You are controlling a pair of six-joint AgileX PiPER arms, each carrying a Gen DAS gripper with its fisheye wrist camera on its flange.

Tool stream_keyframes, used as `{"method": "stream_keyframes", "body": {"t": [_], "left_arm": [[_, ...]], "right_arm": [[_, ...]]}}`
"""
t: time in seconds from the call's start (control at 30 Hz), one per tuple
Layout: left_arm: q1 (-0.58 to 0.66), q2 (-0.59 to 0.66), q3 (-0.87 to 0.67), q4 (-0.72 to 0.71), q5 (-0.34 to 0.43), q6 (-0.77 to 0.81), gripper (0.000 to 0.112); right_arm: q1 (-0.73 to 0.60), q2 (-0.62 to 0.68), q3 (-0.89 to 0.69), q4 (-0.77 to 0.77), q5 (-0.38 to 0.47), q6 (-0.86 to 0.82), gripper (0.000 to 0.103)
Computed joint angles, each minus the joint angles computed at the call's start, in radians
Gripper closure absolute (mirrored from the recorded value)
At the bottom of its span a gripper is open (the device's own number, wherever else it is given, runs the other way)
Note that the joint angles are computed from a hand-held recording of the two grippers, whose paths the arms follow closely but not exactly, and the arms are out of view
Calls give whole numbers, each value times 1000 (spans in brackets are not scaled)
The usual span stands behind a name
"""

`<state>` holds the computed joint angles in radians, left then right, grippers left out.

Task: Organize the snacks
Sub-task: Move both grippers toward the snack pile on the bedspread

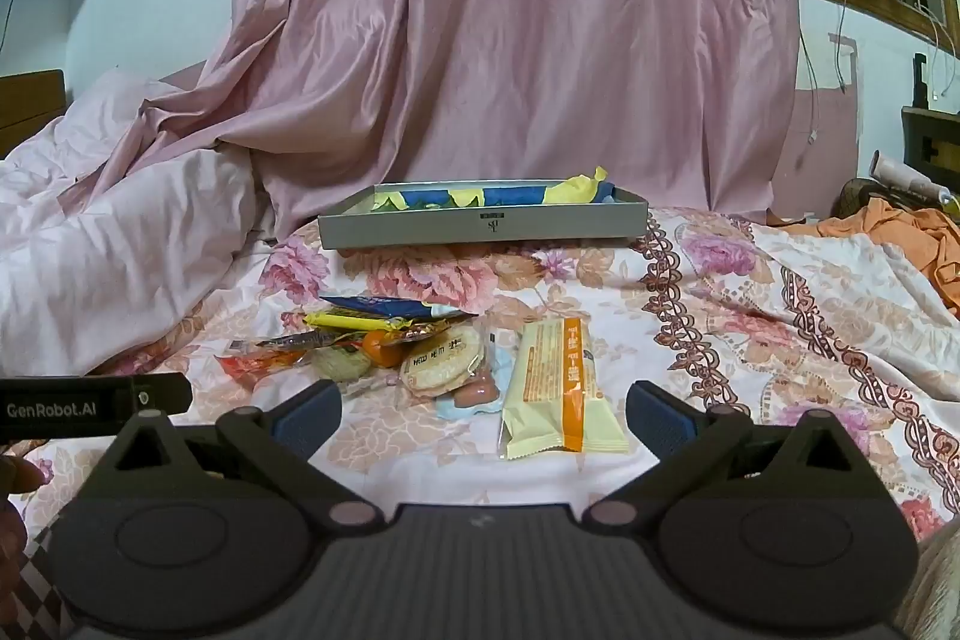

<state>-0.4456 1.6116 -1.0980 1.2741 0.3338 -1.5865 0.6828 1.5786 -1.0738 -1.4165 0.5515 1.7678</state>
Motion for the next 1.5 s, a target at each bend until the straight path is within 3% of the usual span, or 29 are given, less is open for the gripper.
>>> {"method": "stream_keyframes", "body": {"t": [0.3,0.47,0.8,0.97,1.1,1.27,1.37,1.5], "left_arm": [[9,15,-4,3,-6,-3,10],[16,45,-43,-79,10,86,10],[12,166,-214,-273,69,307,10],[8,253,-342,-363,88,435,10],[20,337,-468,-545,102,654,10],[49,433,-627,-839,127,1023,10],[65,498,-741,-977,179,1211,10],[84,608,-935,-1110,282,1386,10]], "right_arm": [[11,23,-13,36,25,-9,0],[-13,40,-60,171,19,-120,0],[-140,79,-152,508,-104,-458,0],[-219,117,-214,586,-136,-591,0],[-275,157,-264,708,-157,-750,0],[-344,209,-335,1022,-159,-1115,0],[-381,246,-386,1211,-140,-1320,0],[-403,307,-464,1351,-88,-1505,0]]}}
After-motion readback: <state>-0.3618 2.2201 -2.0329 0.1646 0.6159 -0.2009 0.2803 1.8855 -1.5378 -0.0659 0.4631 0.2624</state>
